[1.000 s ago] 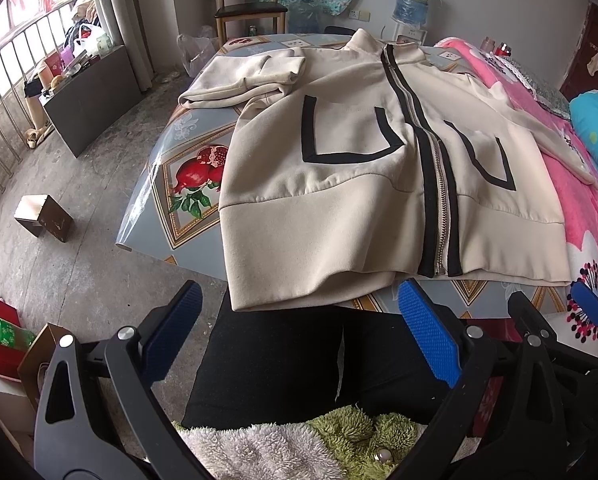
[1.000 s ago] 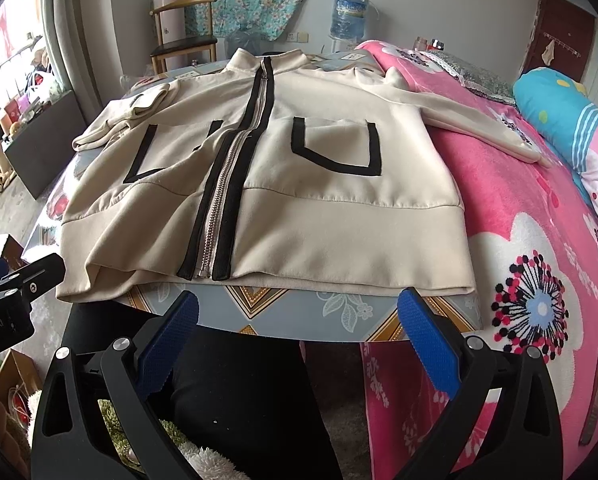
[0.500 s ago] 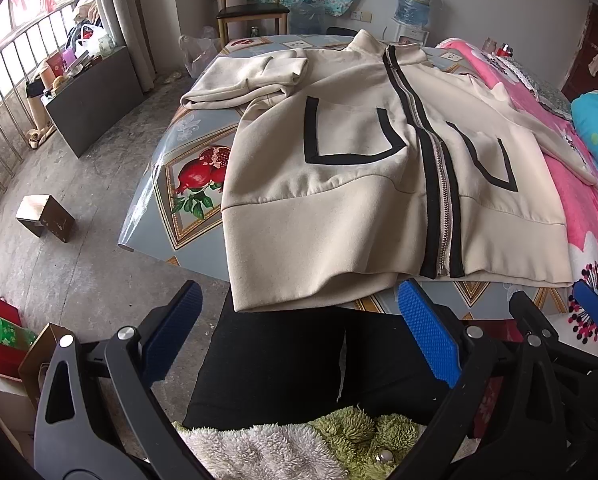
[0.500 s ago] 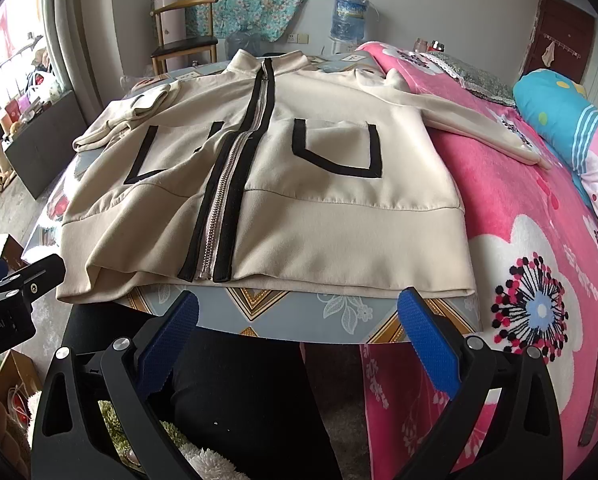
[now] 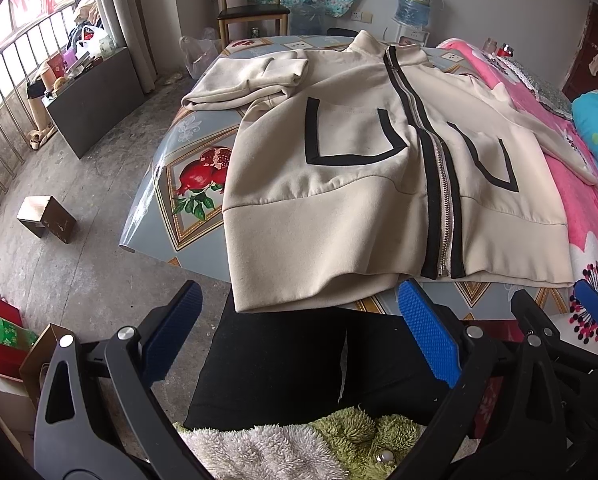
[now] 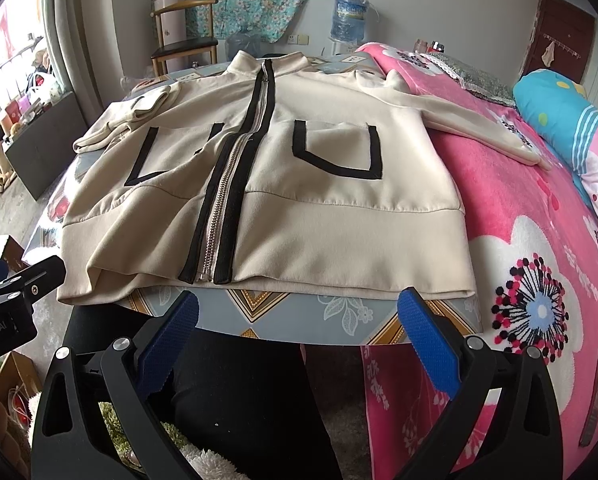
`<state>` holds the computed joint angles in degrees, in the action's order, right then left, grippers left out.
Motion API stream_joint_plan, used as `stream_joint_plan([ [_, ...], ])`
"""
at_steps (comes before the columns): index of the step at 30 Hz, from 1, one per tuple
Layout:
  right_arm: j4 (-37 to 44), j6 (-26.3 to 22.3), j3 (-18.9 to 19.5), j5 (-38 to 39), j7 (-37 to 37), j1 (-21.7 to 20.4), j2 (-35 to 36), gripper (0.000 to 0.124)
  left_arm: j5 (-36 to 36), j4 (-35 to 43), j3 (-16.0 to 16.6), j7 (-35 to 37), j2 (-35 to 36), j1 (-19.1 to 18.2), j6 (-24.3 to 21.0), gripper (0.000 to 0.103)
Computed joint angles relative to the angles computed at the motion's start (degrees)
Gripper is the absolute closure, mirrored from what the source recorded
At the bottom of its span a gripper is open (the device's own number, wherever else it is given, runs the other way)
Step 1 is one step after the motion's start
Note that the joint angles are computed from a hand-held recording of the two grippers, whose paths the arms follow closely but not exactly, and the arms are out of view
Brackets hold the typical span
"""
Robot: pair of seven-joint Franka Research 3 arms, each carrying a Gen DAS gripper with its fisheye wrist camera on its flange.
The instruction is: Fold large clothes
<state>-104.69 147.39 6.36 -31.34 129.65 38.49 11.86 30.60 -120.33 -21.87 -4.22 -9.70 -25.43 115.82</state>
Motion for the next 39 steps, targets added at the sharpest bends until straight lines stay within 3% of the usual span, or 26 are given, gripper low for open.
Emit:
stream_joint_plan([
  [20,1.0,-0.1,-0.7,-1.9,1.8,0.6,0.7,0.027,0.3,-0.5,0.0,-0.2,-0.3,0.0,0.2,0.008],
  [27,0.9,0.8,-1.8,-5.8,5.2,0.6,0.3,0.027,0.8,-3.4,0.8,2.4,-1.8,1.1,3.1,0.008],
  [32,3.3,-3.0,-1.6,-3.7,5.5,-0.6,1.6,0.027,0.7,-6.6,1.7,4.8,-3.3,2.3,5.3,0.008],
  [36,4.3,-5.2,-2.2,-3.3,6.4,-0.7,2.4,0.027,1.6,-9.6,2.5,6.9,-4.8,3.8,8.5,0.008],
  [39,3.2,-3.7,-2.6,-4.3,8.0,-1.1,2.2,0.027,2.8,-12.7,3.2,7.3,-6.6,5.2,13.4,0.008],
])
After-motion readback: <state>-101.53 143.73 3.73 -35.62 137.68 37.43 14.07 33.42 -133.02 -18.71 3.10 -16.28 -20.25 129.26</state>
